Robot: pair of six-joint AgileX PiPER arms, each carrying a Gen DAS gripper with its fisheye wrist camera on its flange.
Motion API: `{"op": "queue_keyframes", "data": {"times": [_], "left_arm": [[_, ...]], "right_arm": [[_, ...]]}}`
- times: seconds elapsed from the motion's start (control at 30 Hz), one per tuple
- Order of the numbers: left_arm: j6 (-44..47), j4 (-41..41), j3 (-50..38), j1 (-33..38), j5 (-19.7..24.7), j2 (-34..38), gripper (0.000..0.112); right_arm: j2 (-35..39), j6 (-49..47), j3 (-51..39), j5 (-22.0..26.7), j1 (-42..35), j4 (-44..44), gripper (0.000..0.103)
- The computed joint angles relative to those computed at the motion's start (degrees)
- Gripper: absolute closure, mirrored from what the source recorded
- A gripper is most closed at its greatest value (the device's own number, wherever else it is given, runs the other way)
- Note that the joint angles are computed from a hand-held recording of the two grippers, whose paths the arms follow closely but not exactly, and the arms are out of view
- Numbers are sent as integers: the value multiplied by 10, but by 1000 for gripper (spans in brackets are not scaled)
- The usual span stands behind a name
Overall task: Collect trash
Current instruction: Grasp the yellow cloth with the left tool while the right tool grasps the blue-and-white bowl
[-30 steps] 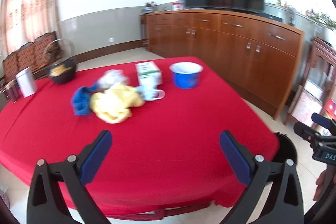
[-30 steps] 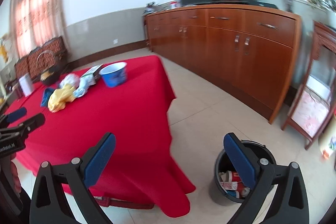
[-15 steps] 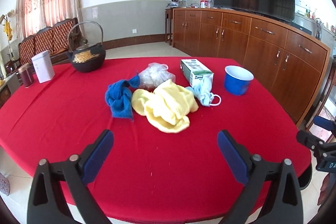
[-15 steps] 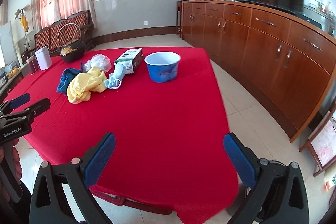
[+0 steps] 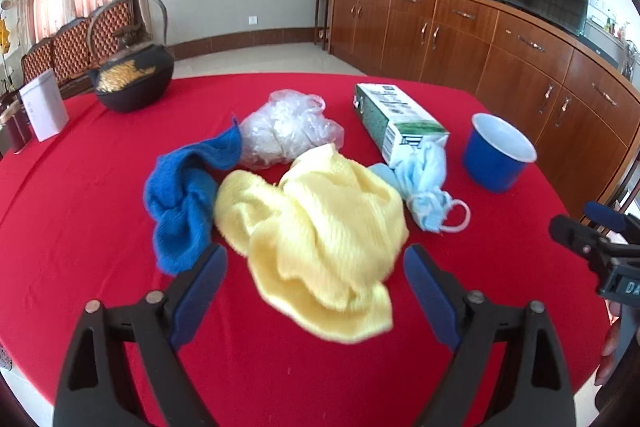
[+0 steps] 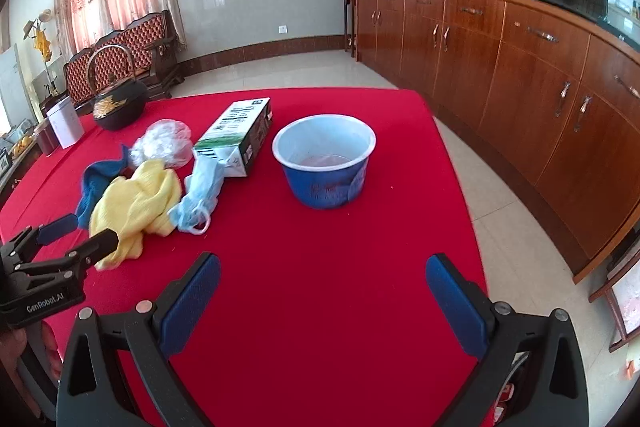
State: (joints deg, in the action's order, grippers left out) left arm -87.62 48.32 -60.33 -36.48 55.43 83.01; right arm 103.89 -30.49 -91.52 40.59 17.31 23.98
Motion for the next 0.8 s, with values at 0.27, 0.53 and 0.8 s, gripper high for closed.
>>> {"op": "queue_keyframes", "data": {"times": [0.27,0.53,0.8], "left_arm": [[88,-60,-38,54,-49,36,41],[60,-44,-7,74,-109,12,88],[10,13,0,35,-99,-8,93]], "right_arm": [[165,102,-233,94,39,-80,0],[285,163,-433,170,52,-119,3],[235,122,-342,132,33,-71,27]]}}
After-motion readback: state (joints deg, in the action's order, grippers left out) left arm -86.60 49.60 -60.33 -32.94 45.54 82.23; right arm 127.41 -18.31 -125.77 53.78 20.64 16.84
